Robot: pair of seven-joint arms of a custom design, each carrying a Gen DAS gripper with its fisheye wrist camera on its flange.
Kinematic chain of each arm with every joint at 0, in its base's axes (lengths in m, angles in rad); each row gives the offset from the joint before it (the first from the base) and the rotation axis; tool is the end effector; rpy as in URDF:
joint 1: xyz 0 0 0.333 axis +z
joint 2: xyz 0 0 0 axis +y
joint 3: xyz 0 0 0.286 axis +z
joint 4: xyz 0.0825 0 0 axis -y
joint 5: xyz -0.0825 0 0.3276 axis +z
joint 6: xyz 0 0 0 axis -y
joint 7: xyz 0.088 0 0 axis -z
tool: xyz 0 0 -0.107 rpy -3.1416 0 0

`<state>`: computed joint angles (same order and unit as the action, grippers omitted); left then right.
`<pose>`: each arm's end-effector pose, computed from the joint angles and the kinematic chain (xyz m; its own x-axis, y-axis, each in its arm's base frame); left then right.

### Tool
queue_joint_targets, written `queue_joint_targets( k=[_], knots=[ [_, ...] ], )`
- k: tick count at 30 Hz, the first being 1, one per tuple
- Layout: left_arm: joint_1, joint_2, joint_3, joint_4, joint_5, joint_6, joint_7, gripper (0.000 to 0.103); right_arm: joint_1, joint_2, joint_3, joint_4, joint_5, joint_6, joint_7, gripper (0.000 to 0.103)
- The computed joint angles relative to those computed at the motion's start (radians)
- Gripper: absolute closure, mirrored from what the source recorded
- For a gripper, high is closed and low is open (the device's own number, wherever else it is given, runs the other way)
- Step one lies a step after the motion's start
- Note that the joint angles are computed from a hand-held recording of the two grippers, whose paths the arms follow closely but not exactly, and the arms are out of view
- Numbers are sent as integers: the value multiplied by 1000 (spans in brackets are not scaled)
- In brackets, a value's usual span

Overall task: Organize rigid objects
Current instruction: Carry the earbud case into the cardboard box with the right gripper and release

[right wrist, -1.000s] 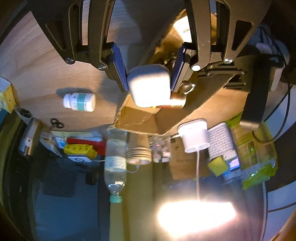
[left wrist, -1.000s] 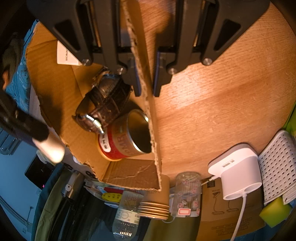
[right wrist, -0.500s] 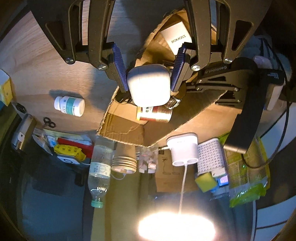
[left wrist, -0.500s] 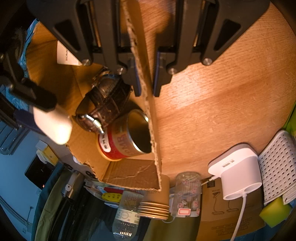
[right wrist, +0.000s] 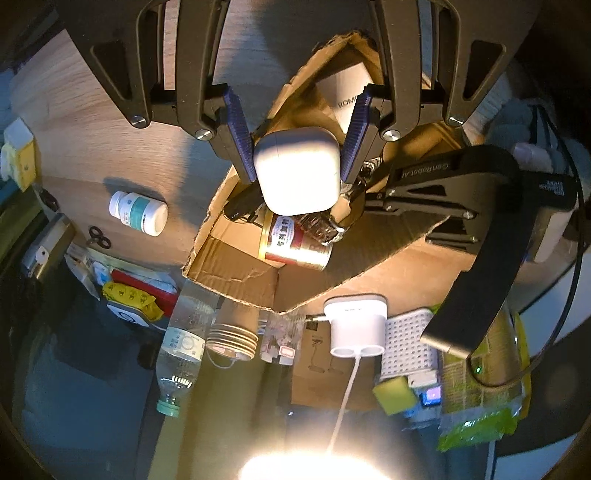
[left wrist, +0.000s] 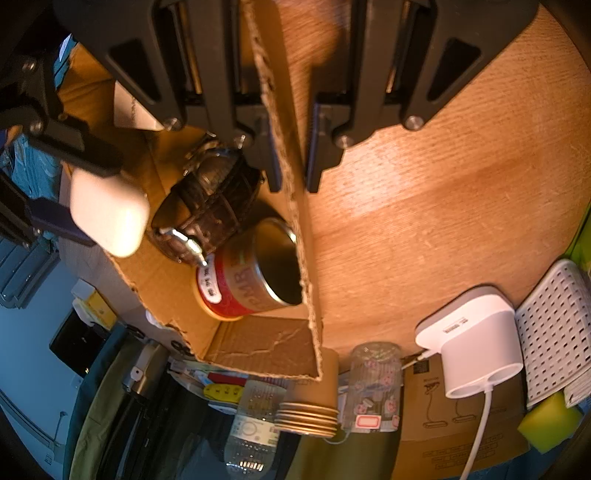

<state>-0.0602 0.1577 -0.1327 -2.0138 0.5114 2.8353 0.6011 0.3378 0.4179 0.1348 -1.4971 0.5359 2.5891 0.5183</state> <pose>0.5598 -0.1316 0.4512 0.2620 -0.9407 0.2156 -0.7112 -0.3392 -0.6158 0.6010 0.2778 0.4983 0.8614 -0.4806 0.1643 -0.2409 -0.6714 -0.7008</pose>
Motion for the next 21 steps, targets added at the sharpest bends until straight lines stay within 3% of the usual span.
queue_joint_targets(
  k=[9, 21],
  knots=[
    [0, 0, 0, 0, 0, 0, 0, 89, 25, 2, -22, -2, -62, 6, 48, 53],
    [0, 7, 0, 6, 3, 0, -4, 89, 4, -3, -6, 5, -30, -12, 42, 53]
  ],
)
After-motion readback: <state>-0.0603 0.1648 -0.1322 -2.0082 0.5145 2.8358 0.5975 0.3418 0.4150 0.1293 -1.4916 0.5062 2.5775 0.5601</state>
